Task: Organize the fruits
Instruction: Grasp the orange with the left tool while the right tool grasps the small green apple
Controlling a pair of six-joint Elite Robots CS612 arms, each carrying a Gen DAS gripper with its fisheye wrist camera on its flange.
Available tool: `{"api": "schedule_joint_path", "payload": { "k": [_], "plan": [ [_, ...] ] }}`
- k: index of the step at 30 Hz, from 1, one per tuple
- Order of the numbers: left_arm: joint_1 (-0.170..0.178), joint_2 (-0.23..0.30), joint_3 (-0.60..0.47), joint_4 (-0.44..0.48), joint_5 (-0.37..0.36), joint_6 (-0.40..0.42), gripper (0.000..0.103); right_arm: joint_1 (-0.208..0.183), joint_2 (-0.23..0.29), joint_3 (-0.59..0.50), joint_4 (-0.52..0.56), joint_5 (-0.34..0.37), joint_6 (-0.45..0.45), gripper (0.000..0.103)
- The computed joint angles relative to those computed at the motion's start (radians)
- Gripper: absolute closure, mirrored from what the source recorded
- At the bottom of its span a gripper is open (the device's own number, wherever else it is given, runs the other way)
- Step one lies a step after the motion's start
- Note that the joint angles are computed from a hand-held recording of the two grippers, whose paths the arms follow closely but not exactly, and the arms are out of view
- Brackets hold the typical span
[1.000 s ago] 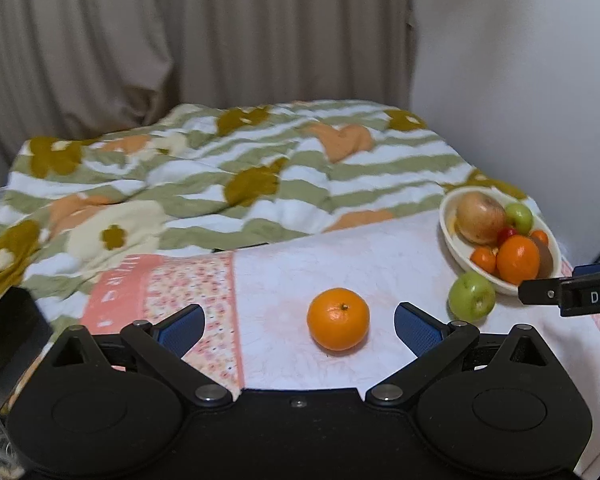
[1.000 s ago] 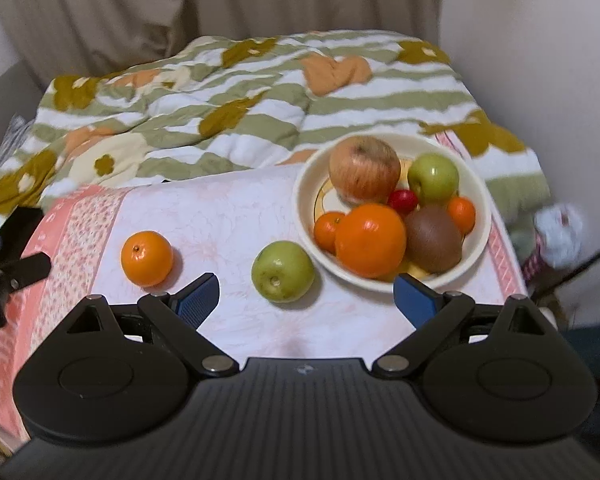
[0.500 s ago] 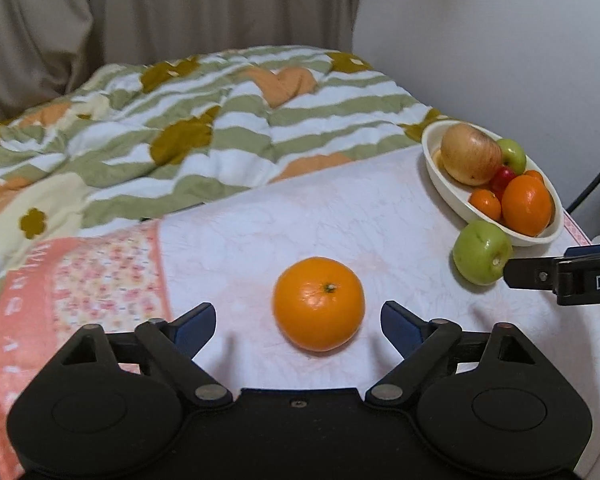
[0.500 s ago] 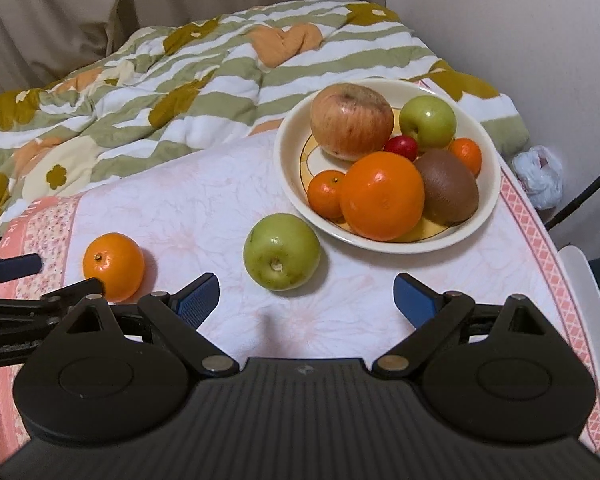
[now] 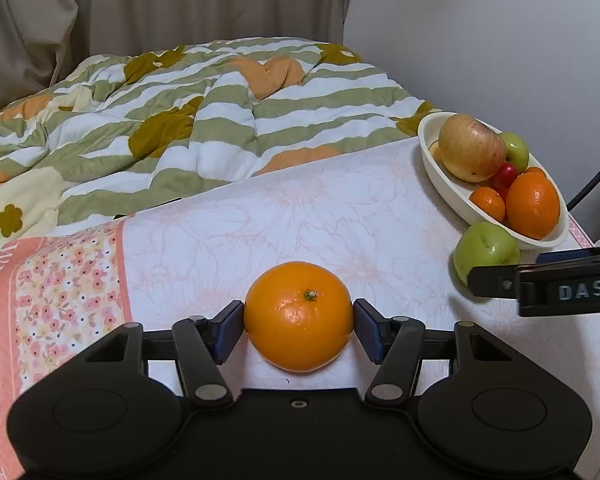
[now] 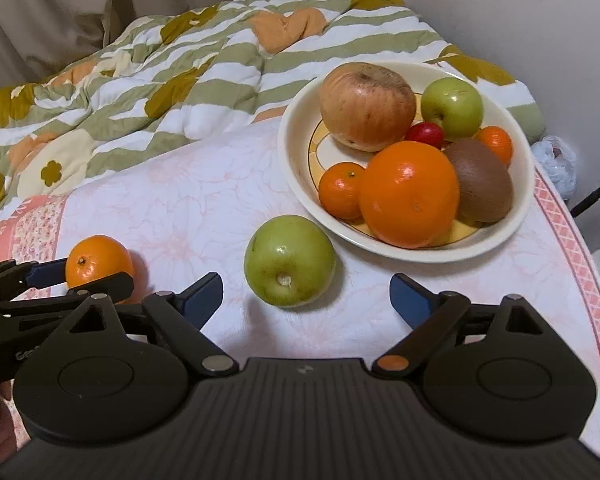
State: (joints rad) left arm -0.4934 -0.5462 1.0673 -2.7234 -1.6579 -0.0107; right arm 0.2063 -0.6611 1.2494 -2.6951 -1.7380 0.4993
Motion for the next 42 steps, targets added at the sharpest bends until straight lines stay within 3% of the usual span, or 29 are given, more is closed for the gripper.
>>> {"api": "schedule_joint_path", "payload": {
  "k": [8,15,20,32,42],
  "plan": [
    [-0.003,-0.008,0.010,0.009,0.024,-0.004,0.040,-0.007,0.027,-0.038,0.025,0.038,-0.033,0.015],
    [0.000,-0.026,0.040,0.003,0.049,-0.025,0.040,-0.007,0.038,-0.052,0.029,0.042,-0.059,0.018],
    [0.001,-0.049,0.084,-0.016,0.071,-0.059,0.040,-0.001,0.040,-0.054,0.025,0.018,-0.086,0.033],
    [0.003,-0.126,0.202,-0.112,0.085,-0.116,0.040,0.014,0.010,-0.010,-0.049,0.012,-0.125,0.034],
    [-0.010,-0.174,0.251,-0.198,0.068,-0.116,0.040,0.021,-0.076,0.092,-0.157,-0.008,-0.120,0.034]
  ]
}}
